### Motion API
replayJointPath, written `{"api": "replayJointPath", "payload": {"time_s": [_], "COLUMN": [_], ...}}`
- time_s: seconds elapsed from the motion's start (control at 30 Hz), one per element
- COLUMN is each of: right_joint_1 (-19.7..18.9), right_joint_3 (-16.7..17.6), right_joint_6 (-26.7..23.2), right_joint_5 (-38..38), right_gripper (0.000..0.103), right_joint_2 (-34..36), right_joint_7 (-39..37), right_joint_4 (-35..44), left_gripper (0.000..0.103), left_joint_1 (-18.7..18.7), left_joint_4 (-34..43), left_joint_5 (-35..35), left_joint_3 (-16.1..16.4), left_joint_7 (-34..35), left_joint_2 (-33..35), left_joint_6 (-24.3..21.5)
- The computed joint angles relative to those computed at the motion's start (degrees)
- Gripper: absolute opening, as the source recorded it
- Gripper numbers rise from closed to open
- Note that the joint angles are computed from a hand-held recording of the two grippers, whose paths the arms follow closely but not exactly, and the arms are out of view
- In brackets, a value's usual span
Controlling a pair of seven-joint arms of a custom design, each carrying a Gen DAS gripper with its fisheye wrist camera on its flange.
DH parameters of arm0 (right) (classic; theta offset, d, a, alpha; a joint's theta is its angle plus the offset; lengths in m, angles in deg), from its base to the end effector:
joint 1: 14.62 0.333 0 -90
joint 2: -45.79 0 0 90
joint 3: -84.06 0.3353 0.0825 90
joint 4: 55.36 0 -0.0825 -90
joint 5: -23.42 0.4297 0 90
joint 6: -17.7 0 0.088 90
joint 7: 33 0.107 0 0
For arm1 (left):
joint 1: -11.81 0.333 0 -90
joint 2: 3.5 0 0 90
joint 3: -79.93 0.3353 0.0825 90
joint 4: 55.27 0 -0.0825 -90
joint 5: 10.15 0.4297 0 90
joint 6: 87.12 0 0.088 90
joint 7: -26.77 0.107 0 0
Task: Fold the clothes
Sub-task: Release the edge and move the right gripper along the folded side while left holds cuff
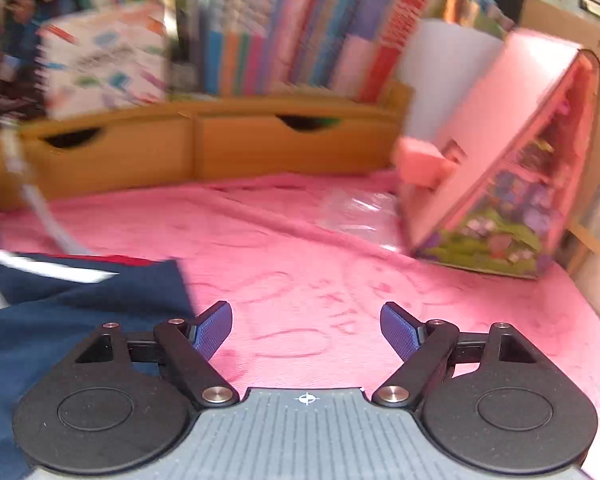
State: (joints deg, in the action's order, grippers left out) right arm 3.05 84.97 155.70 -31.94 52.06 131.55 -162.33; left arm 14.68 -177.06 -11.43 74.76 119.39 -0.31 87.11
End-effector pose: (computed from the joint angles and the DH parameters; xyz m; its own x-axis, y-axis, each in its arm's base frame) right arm 0.6385 0.2089 0.5057 -0.3961 -0.9147 0.0805 -0.6170 0.2002 -0.7611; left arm 0.6384 -0.0231 0.4814 -0.0570 -0.9983 -0.0113 -0.6510 0.0458 -0.7577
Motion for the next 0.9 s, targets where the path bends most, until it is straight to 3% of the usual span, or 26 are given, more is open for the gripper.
{"api": "replayJointPath", "payload": {"time_s": [0.1,0.17,0.23,0.27,0.47,0.57,0.67,0.8,0.87,0.9], "right_joint_1": [-0.5,-0.3,0.5,1.4,3.6,1.4,-1.9,-4.6,-7.0,-6.6], "right_joint_3": [1.2,2.7,4.3,4.5,4.1,3.3,3.7,3.9,8.1,8.3], "right_joint_6": [13.6,20.3,23.0,22.8,15.8,13.7,8.2,4.4,-5.1,-6.9], "right_joint_5": [2.5,9.7,17.6,17.5,15.2,16.1,12.3,17.2,9.5,6.7], "right_gripper": [0.083,0.084,0.085,0.085,0.088,0.091,0.094,0.096,0.090,0.089], "right_joint_2": [-2.8,-3.1,-2.6,-2.6,-5.1,-8.6,-12.8,-17.5,-18.3,-19.0], "right_joint_7": [-7.7,-20.4,-34.0,-36.8,-40.2,-34.7,-26.2,-22.2,-20.1,-19.5], "right_joint_4": [-4.4,-5.8,-6.1,-6.2,-8.8,-13.4,-16.7,-20.1,-19.7,-20.5], "left_gripper": [0.103,0.103,0.103,0.103,0.103,0.103,0.103,0.103,0.103,0.103], "left_joint_1": [0.0,0.0,0.0,0.0,0.0,0.0,0.1,0.1,0.1,0.1], "left_joint_4": [0.0,0.0,0.0,0.0,0.0,0.0,0.0,0.0,0.0,0.0], "left_joint_5": [-0.1,-0.1,0.0,0.0,0.1,0.1,-0.6,-1.3,-1.5,-1.5], "left_joint_3": [0.0,0.0,0.0,0.0,0.0,0.0,-0.1,-0.2,-0.2,-0.2], "left_joint_7": [0.1,0.1,-0.1,-0.1,-0.1,-0.1,0.5,1.1,1.3,1.3], "left_joint_2": [0.0,0.0,0.0,0.0,0.0,0.0,0.0,0.0,0.0,-0.1], "left_joint_6": [0.0,0.0,0.0,0.0,-0.1,-0.1,-0.1,-0.2,-0.2,-0.2]}}
